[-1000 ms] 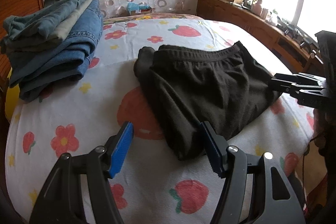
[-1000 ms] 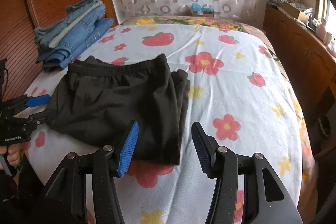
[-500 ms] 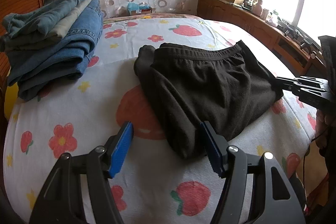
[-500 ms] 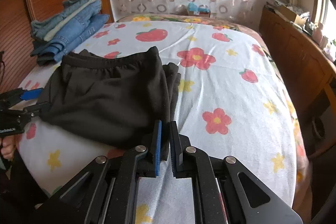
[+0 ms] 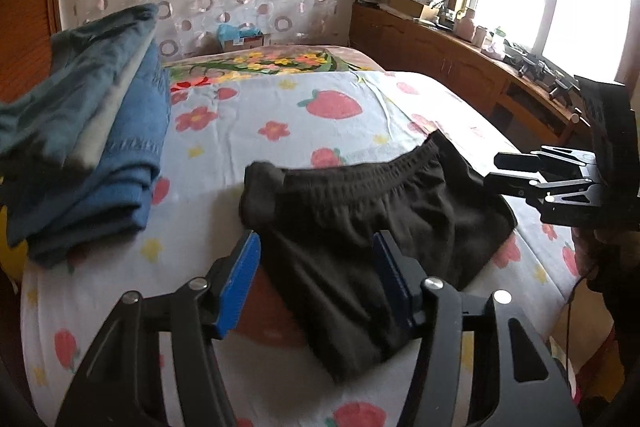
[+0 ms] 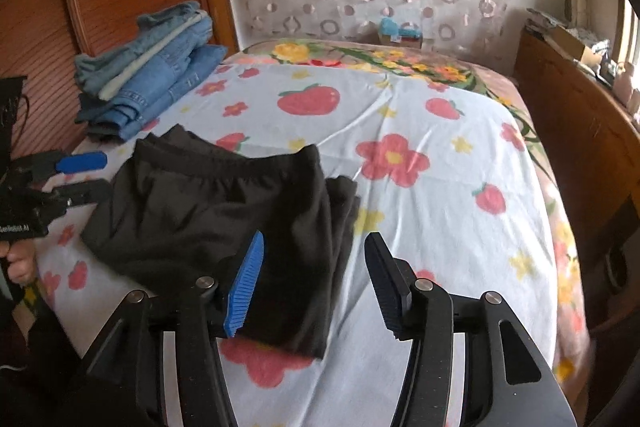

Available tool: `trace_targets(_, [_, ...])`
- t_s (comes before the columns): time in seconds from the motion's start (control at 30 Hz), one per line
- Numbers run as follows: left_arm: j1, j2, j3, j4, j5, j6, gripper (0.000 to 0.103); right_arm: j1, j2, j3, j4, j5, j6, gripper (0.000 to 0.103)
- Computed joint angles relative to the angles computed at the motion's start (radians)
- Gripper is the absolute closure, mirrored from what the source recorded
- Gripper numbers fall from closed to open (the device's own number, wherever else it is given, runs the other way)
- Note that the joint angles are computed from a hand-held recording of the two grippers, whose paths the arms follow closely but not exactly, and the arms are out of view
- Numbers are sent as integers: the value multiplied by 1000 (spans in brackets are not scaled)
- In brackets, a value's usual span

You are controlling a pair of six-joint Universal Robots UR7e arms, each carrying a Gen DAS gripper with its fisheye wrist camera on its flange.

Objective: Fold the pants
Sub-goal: 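Grasp the black pants' waistband with the left tool while the right tool grips the folded edge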

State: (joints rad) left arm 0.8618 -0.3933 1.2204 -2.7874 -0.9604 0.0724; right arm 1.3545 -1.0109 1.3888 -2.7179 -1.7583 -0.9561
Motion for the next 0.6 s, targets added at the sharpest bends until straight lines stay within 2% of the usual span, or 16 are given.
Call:
trace_targets(0.13, [12,33,-73,59,-3,19,53,6,35,-53,46,-20,-20,50])
trace_targets(0.37, [29,97,-204,166,-9,77,67,4,85,-139,110,-31,-1,50])
trace_targets(0.4, [31,102,-214,176,-10,83,71,4,90,-150,120,-33,0,50])
trace_targets(0.43, [32,107,-226,188,-11,90,80,4,97,-159,126,-41,2,50])
trace_targets(0.47, [33,111,-237,199,-15,100,82,3,101,-162,126,-45,4,50])
trace_targets(0.6, [34,102,-235,169,-45,116,88,-4,109,-166,126,-42,9,49])
